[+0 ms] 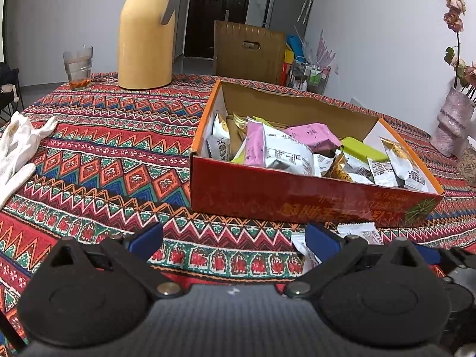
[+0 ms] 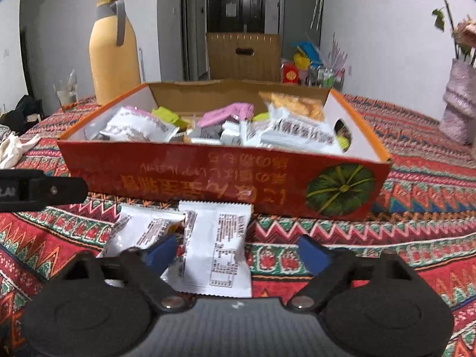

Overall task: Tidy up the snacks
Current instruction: 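Grasp a white packet with the right tool while the left tool grasps another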

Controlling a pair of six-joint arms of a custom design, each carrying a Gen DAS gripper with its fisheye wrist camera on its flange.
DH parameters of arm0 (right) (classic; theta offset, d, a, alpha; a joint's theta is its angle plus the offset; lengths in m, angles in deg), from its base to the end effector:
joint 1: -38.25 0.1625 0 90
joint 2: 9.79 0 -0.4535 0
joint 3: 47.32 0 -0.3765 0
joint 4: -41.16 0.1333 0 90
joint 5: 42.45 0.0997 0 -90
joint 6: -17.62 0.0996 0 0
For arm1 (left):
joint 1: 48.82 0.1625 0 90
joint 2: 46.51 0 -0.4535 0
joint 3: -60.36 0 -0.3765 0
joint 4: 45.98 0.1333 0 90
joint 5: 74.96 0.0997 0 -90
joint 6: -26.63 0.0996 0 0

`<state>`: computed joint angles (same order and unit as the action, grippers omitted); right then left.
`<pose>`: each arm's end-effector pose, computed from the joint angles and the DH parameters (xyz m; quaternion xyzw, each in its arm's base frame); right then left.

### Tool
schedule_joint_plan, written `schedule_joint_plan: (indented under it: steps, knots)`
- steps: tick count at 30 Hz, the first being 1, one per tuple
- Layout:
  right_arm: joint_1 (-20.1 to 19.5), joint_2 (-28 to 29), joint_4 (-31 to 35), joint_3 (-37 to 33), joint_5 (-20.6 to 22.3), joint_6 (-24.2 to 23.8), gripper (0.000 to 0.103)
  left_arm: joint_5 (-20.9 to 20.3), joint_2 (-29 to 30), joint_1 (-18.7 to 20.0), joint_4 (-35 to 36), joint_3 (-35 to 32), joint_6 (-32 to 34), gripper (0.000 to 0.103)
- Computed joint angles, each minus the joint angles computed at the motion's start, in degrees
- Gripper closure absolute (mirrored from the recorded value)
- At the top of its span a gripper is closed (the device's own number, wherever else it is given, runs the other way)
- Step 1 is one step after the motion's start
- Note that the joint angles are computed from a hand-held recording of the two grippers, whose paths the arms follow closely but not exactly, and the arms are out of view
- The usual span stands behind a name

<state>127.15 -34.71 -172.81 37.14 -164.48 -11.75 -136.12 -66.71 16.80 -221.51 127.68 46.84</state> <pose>0.0666 -0.7228 0.0825 0.0560 -0.8245 0.4331 0.3599 -0.1709 -0.8164 0.0368 0.2712 0.8773 -0.3269 0.2234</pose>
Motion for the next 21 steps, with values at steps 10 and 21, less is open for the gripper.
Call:
schedule_joint_plan:
  steps: [10,21]
  knots:
    - [-0.2,0.1,-1.2,0.8,2.1,-1.4,0.064,-0.7,0.1,0.2,1.9,-0.5,-0.5,0.0]
    - [-0.6,-2.0,-8.7,5.7,2.6,-0.8,0.064,-1.4,0.4,0.1,3.4,-1.0,-0.4,0.0]
